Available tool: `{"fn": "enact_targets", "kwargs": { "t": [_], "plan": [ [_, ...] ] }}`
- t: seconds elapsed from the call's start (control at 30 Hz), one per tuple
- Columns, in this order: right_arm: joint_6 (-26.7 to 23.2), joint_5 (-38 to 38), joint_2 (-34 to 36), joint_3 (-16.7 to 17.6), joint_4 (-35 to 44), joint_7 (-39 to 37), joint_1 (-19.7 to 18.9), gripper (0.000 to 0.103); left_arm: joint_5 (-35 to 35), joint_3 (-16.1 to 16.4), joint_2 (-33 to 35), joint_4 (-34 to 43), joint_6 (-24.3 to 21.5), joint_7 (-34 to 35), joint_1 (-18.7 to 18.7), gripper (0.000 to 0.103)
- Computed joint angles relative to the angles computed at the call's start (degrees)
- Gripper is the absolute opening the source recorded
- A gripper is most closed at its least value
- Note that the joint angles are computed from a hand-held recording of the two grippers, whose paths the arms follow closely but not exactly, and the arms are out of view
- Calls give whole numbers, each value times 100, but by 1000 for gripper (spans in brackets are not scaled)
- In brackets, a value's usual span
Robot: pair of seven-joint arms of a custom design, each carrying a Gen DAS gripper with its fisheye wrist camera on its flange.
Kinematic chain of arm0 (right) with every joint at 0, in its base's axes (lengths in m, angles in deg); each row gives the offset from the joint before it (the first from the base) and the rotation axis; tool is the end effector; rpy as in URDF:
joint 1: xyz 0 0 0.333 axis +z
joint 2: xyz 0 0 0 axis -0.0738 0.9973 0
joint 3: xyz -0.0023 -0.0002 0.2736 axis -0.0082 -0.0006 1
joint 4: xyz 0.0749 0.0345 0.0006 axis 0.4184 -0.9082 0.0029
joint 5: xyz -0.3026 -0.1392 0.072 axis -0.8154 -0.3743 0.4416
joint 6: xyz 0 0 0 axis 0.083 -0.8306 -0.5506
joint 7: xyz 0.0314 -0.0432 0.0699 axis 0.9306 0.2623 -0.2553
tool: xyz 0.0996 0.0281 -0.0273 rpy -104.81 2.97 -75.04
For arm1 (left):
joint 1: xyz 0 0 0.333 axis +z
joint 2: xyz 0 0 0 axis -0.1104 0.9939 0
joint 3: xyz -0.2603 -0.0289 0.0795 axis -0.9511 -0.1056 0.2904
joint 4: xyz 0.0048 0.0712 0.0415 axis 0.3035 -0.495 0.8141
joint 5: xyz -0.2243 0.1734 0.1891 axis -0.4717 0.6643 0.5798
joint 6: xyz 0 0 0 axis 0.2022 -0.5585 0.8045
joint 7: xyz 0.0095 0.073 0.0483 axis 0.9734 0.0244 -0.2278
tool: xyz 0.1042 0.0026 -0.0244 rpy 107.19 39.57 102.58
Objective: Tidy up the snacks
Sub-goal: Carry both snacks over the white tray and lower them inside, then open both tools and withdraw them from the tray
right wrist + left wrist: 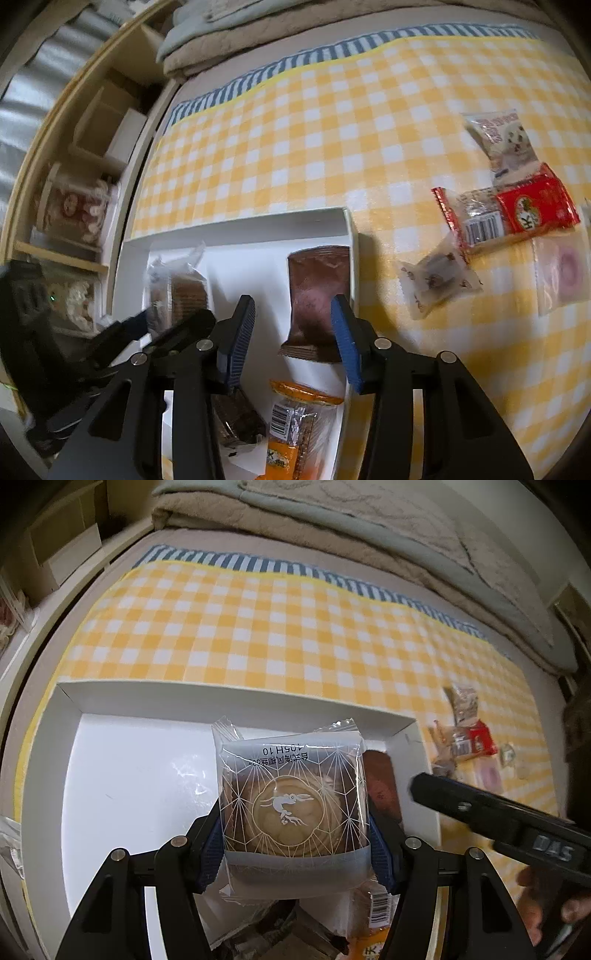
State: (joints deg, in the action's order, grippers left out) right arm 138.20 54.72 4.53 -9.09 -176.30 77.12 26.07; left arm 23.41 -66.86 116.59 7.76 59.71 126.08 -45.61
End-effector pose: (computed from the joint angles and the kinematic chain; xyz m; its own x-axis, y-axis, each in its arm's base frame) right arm 0.4299 0.3691 0.4865 -0.1721 -0.7994 -0.5757 -0.9234 0.3345 -0.1885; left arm 0.5161 -0.4789 0.4802 -0.1783 -0.9797 0.0920 -0.9049 0.1265 -0.4065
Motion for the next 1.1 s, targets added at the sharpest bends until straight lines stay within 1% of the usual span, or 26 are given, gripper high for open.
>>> {"fn": "enact_targets", "kwargs": {
  "t": [0.07,0.17,0.23,0.33,0.4,0.5,0.57,0.63,0.73,0.77,0.83,0.9,0.93,1.0,1.03,1.1],
  "plan": [
    [-47,-61,-70,-8,-35,-49,-4,46,-15,14,232,349,-165,42,-48,64],
    [-157,-230,-171,-20,-77,-138,-7,46,-26,47,375,532,-86,91,-96,66],
    [-201,-287,-221,-15,-104,-200,0,46,-3,100,435,674,-176,98,-160,67],
    [-299,-425,-327,-9,-173,-221,16,46,80,137,260,433,-153,69,-206,70],
    [-333,-518,-379,-2,-206,-184,29,46,148,138,128,241,-161,51,-223,70],
    [-402,-680,-441,1,-229,-96,37,46,220,99,-75,-48,-145,41,-209,71],
    [-424,-737,-518,2,-292,-68,38,46,274,71,-225,-244,-118,4,-201,75],
    [-446,-776,-599,4,-359,-63,37,46,335,34,-417,-502,-51,-54,-190,76],
    [-384,-799,-734,16,-492,-147,48,46,435,-29,-691,-862,41,-125,-182,78],
    [-321,-810,-798,23,-561,-190,55,46,478,-49,-759,-941,47,-139,-188,80],
    [-354,-1003,-905,48,-615,-157,49,46,580,-81,-880,-1060,25,-152,-211,83],
    [-359,-1219,-1031,79,-690,-89,37,50,645,-121,-1027,-1223,45,-196,-209,85],
    [-384,-1348,-1094,100,-714,-21,26,54,675,-140,-1120,-1329,72,-240,-207,87],
    [-440,-1521,-1217,135,-772,95,14,60,759,-174,-1324,-1555,139,-333,-205,93],
    [-527,-1638,-1278,157,-772,160,0,64,788,-199,-1395,-1625,150,-358,-191,98],
    [-640,-1833,-1379,191,-784,251,-23,70,856,-259,-1678,-1951,250,-474,-166,101]
  ]
}}
